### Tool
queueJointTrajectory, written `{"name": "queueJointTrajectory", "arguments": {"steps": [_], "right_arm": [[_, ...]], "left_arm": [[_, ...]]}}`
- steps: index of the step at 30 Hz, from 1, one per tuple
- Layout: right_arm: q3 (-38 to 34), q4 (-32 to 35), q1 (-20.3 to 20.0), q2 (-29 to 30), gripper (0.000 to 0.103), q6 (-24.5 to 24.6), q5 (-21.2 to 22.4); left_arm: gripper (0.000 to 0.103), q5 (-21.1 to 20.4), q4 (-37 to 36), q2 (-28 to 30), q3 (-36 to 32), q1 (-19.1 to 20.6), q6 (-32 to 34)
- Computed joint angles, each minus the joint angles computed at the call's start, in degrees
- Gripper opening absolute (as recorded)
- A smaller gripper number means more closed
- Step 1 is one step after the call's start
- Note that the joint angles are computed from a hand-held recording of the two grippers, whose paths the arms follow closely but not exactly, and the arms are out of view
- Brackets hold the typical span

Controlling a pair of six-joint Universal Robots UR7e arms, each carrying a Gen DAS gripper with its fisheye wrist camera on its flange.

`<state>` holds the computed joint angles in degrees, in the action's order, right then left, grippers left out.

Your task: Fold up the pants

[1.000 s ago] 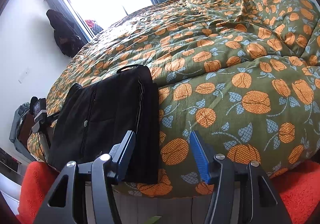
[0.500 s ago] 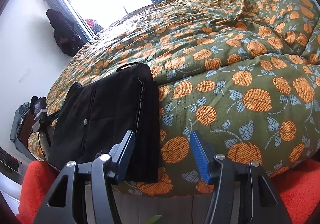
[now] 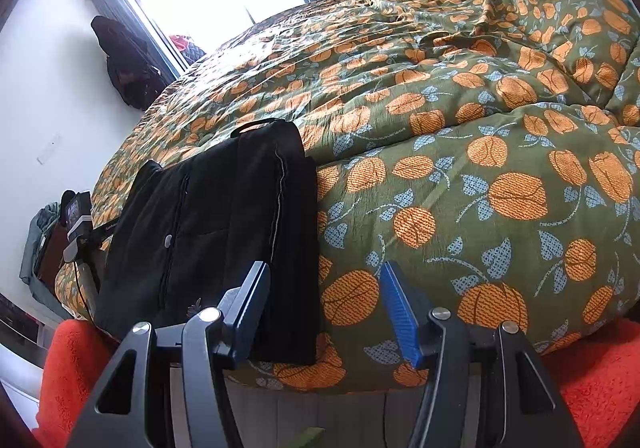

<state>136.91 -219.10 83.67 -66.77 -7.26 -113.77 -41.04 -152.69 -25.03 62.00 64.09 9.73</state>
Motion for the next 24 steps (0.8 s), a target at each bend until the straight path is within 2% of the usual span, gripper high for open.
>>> {"name": "queueJointTrajectory", "arguments": {"steps": [12,15,19,24], "right_arm": [[0.02,-0.97,0.22,0.02,0.058,-0.63,-0.72],[0.24,-1.36,0.02,-0.19,0.063,-0.23,-0.64],[0.02,-1.05,0.12,-0.04,0.063,0.06,-1.75],[-1.85,0.51,1.37,1.53,0.063,-0.61,-5.60]], "left_arm": [[0.102,0.00,0.01,0.00,0.00,0.01,0.00],[0.102,0.00,0.01,0.00,0.00,0.01,0.00],[0.102,0.00,0.01,0.00,0.00,0.01,0.00],[0.102,-0.01,-0.02,-0.01,0.00,0.01,0.02]]}}
